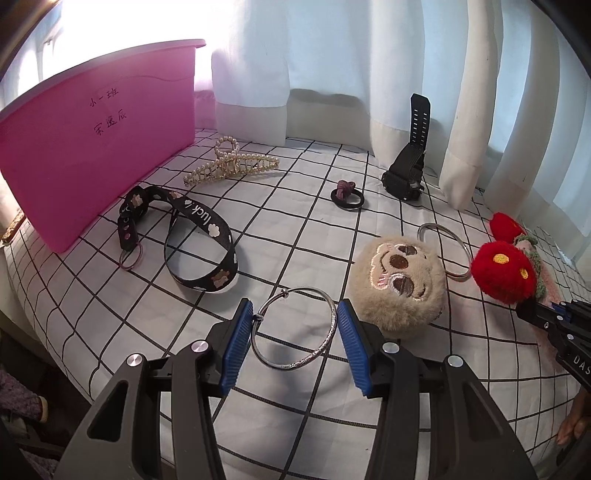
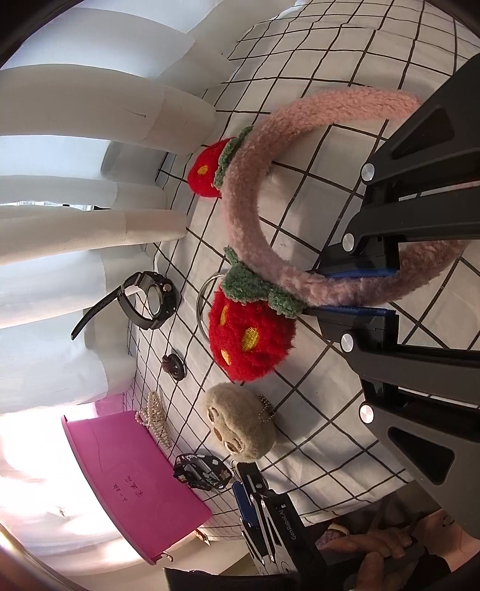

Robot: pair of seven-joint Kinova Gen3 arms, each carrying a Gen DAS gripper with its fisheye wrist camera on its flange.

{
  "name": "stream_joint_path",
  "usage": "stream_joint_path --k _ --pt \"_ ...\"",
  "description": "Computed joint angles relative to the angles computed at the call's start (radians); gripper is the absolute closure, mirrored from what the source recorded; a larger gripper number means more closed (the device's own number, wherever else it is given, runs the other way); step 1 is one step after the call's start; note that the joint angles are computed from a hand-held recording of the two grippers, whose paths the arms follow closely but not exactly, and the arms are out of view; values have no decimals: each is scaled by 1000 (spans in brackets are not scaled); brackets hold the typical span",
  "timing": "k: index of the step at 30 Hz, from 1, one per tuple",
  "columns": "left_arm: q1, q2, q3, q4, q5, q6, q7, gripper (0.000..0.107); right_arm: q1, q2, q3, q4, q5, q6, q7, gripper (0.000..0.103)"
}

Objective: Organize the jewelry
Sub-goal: 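Carry bangle and headband into the pink tub and open both tools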

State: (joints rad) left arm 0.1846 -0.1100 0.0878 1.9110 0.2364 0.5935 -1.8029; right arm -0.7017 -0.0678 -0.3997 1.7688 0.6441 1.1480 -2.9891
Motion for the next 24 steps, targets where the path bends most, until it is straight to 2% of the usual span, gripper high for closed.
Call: stream_joint_path --k 4,8,18,24 --pt "-6 -22 -4 -35 1 53 19 61 18 -36 3 -9 -28 -26 2 91" --pt "-10 -46 2 -70 -21 86 49 61 23 -27 -24 -74 -9 57 37 91" --pt "-28 -84 -12 -182 -39 205 105 61 41 -54 -43 -184 5 123 119 91" --pt "-46 -115 -14 -276 -59 283 147 61 54 -57 -51 -283 18 136 214 91"
